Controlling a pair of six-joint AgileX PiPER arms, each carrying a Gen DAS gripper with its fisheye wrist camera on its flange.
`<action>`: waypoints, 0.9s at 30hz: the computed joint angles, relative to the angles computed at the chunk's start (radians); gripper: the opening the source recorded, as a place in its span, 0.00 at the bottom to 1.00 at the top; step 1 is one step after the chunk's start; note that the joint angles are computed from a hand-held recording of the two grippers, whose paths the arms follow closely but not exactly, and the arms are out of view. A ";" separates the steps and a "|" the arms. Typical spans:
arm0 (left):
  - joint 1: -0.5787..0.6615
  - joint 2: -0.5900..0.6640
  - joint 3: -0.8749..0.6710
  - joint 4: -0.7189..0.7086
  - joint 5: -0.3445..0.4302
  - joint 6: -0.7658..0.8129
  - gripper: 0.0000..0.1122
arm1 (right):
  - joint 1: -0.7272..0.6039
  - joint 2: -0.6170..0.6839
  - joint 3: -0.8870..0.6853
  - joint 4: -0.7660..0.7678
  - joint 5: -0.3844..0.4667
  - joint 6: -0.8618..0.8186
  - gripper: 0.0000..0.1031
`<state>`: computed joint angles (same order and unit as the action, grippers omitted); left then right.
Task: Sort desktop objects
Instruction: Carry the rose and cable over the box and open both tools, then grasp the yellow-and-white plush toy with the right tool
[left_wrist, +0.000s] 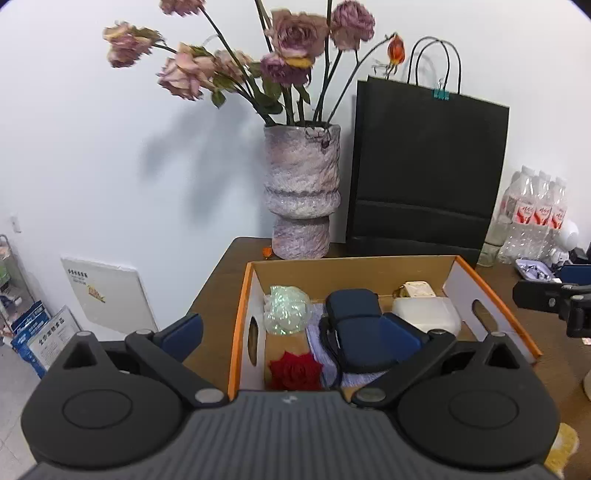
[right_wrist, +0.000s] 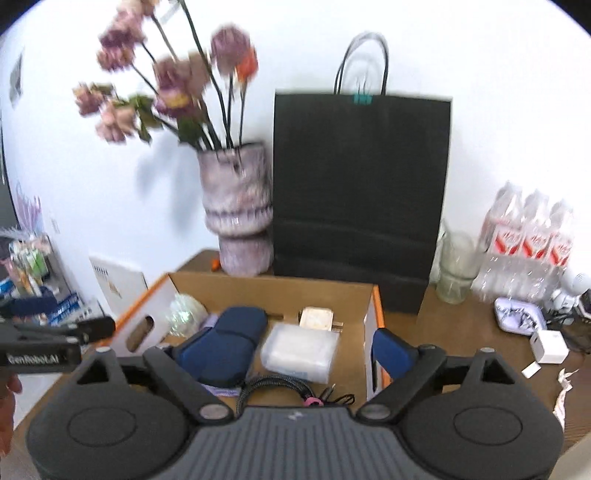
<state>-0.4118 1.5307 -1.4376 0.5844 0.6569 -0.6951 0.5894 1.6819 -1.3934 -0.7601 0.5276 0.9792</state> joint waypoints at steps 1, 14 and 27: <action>-0.014 -0.032 0.037 0.029 -0.007 -0.044 0.92 | 0.006 -0.026 0.027 -0.028 -0.001 0.029 0.90; -0.360 -0.373 0.536 0.546 0.084 -0.653 0.92 | 0.281 -0.261 0.489 -0.643 0.108 0.790 0.91; -0.656 -0.496 0.831 0.593 0.257 -0.956 0.92 | 0.654 -0.217 0.725 -0.723 0.363 1.106 0.91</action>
<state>-1.0679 1.0345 -0.6069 1.1776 0.9139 -1.6509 1.2437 1.4649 -0.6681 -1.4834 0.8911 2.0855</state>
